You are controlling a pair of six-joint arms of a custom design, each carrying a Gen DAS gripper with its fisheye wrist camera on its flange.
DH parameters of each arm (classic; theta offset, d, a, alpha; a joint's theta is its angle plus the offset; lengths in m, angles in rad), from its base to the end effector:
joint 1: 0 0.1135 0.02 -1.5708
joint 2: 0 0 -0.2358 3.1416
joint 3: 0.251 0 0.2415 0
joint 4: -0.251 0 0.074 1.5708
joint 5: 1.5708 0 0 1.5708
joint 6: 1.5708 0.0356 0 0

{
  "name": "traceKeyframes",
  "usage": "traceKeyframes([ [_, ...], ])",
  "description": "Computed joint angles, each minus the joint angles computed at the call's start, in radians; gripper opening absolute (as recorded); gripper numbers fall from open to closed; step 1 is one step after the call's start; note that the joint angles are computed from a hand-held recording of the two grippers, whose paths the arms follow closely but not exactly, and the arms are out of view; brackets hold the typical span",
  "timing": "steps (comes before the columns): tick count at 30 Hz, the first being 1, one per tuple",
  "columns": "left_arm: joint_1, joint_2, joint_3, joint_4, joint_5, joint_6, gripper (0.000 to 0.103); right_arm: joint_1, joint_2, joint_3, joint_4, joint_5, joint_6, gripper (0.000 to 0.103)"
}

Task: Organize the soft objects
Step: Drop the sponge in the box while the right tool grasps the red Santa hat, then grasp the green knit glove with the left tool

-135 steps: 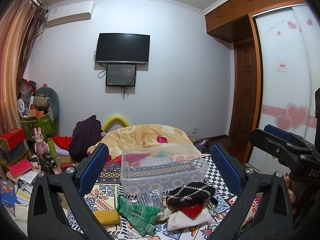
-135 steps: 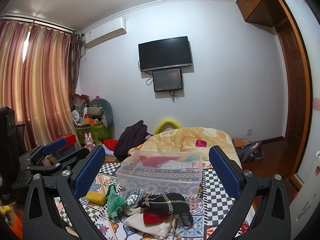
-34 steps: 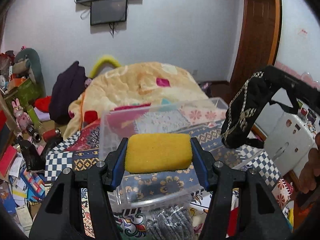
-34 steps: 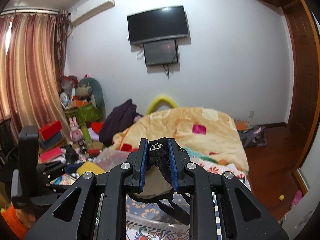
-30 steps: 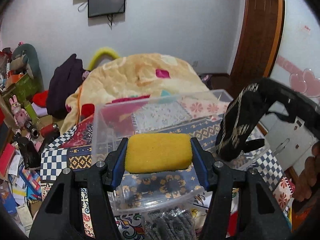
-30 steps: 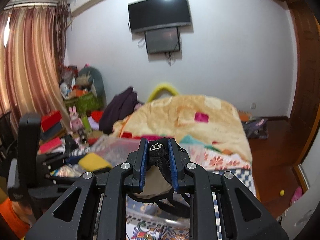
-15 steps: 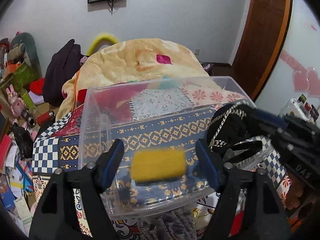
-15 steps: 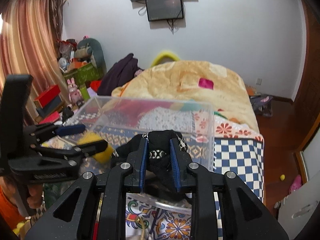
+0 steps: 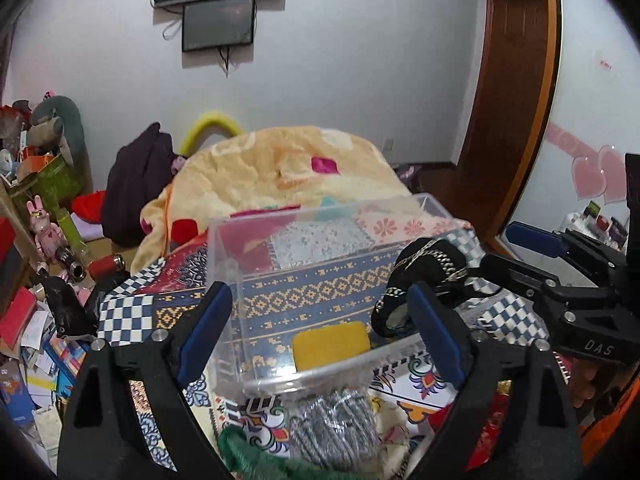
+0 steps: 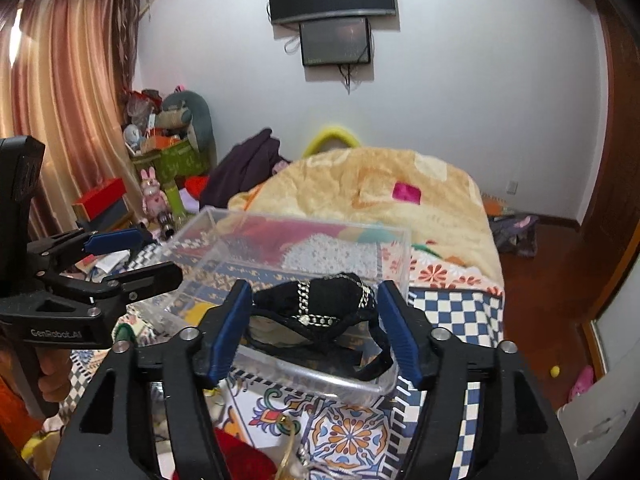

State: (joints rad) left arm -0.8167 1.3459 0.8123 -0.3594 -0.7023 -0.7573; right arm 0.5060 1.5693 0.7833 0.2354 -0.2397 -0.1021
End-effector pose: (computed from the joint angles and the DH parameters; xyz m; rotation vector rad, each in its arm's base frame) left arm 0.1967 -0.1758 0.1972 -0.2176 2.1969 0.0196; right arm 0.2758 0.1625 0.1694 -0.7777 1.9973 0.4923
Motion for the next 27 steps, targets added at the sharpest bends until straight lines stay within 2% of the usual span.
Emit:
traceKeyframes([
  [5,-0.121,-0.079,-0.034,-0.092,-0.14,-0.102,0.098,-0.008,-0.125,-0.113,0.051,-0.021,0.01,0.072],
  [10,-0.229,-0.092,-0.068,-0.172,-0.21,-0.23,0.099,-0.011,-0.212,-0.232,0.104,-0.037,0.026,0.074],
  [17,-0.322,-0.027,-0.138,-0.205,-0.227,-0.438,0.1,0.029,-0.204,-0.317,0.148,-0.005,0.034,0.074],
  [24,-0.341,0.053,-0.239,-0.082,-0.162,-0.545,0.1,0.04,-0.068,-0.337,0.179,-0.032,0.039,0.074],
  [27,-0.374,0.114,-0.233,-0.098,-0.182,-0.601,0.1,0.046,-0.036,-0.336,0.189,-0.026,0.037,0.074],
])
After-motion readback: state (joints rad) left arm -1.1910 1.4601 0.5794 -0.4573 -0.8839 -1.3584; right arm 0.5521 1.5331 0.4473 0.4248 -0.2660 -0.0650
